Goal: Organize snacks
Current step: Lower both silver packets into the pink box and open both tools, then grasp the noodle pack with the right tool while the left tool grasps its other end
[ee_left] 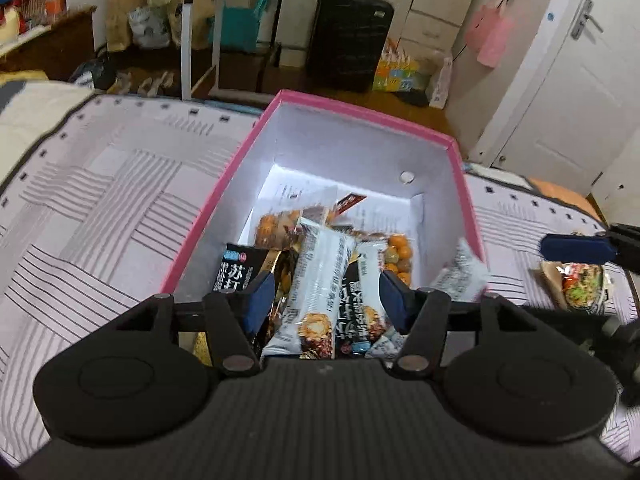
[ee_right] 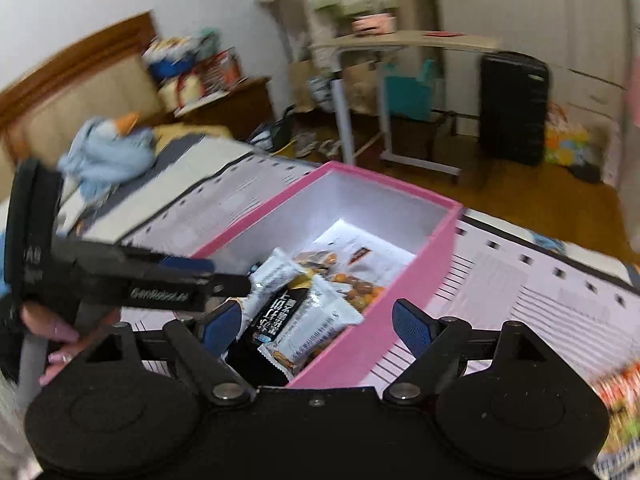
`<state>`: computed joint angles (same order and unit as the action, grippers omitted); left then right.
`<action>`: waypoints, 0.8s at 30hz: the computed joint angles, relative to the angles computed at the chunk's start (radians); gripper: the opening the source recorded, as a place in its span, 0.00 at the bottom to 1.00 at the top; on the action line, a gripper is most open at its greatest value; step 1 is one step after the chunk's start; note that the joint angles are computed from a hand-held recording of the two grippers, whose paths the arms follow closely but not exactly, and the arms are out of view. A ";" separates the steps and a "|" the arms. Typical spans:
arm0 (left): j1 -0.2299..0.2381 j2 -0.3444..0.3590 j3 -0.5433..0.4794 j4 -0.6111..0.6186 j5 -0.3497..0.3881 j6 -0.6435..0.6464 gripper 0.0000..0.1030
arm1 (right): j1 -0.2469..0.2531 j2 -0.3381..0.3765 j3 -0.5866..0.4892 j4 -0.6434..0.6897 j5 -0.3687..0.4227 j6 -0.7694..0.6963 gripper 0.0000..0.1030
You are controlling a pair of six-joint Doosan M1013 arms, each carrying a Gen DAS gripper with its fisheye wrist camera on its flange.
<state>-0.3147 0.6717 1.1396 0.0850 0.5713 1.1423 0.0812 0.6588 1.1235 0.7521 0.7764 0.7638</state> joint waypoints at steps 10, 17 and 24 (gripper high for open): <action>-0.034 -0.092 0.068 0.079 0.004 0.016 0.56 | -0.054 -0.150 0.174 -0.024 -0.133 0.101 0.84; -0.058 -0.120 0.048 -0.079 0.035 0.197 0.58 | -0.107 -0.195 0.215 0.003 -0.167 0.098 0.84; -0.101 -0.099 -0.006 -0.201 0.058 0.321 0.62 | -0.136 -0.188 0.195 -0.063 -0.163 0.129 0.84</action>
<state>-0.4152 0.5726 1.1335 -0.1160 0.6295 1.4630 -0.0548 0.4713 1.3190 0.6888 0.6133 0.8926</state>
